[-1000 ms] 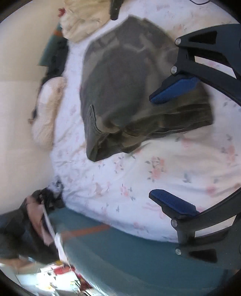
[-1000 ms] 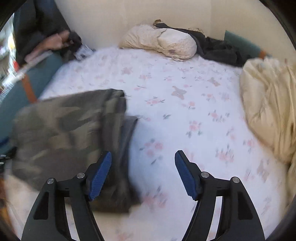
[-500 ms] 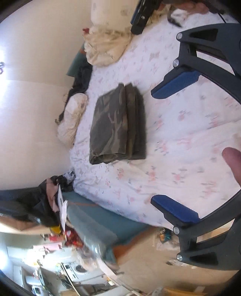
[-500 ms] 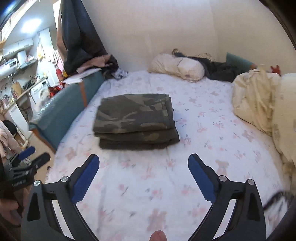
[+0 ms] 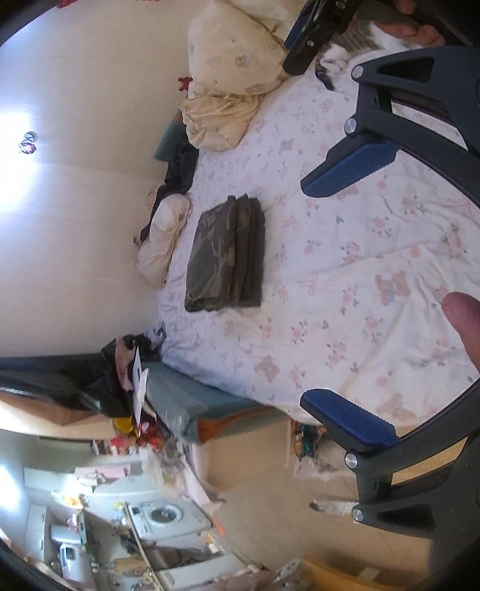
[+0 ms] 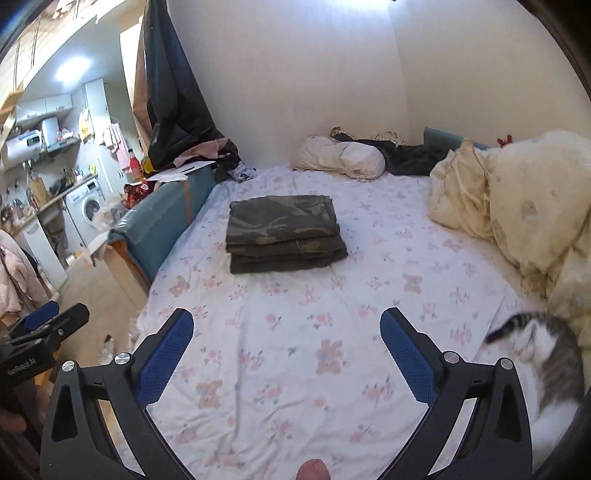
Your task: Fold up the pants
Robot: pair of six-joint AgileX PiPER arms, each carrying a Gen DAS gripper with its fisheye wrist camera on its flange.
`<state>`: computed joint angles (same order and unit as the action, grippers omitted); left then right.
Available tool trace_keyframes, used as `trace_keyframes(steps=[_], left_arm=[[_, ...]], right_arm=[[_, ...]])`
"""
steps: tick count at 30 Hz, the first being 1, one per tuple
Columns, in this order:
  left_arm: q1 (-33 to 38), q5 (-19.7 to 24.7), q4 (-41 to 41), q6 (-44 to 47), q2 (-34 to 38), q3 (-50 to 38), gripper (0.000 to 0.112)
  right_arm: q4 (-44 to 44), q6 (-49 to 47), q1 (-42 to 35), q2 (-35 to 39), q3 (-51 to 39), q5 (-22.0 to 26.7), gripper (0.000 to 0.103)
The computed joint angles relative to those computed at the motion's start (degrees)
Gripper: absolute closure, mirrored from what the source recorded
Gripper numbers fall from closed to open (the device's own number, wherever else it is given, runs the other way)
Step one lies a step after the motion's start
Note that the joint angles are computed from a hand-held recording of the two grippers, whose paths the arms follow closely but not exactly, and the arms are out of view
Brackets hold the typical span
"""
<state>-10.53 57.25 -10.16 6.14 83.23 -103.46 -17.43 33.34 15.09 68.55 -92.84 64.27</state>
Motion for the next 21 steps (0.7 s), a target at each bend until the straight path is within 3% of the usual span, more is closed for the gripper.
trace_keyframes(steps=[4, 8, 11, 14, 21], left_arm=[[2.43, -7.01, -5.44, 3.89, -6.87, 13.99, 0.01], [-0.37, -7.48, -3.44, 4.49, -6.47, 16.43, 0.01], [-3.6, -11.51, 0.99, 3.3, -7.54, 19.97, 0.01], [-6.03, -12.03, 4.97, 0.62, -7.01, 20.42, 0.01], [-7.59, -12.27, 7.19, -3.04, -5.39, 19.05, 0.01]], right_arm=[[-9.06, 10.03, 8.48, -6.02, 9.9, -1.67, 0.0], [-13.68, 16.75, 12.22, -9.37, 19.77, -4.7, 0.0], [-13.81, 17.02, 13.13, -7.91, 20.03, -4.02, 0.0], [-17.52, 19.13, 14.16, -7.49, 21.09, -4.78, 0.0], [-14.67, 17.96, 9.57, -6.33, 22.46, -7.93, 0.0]])
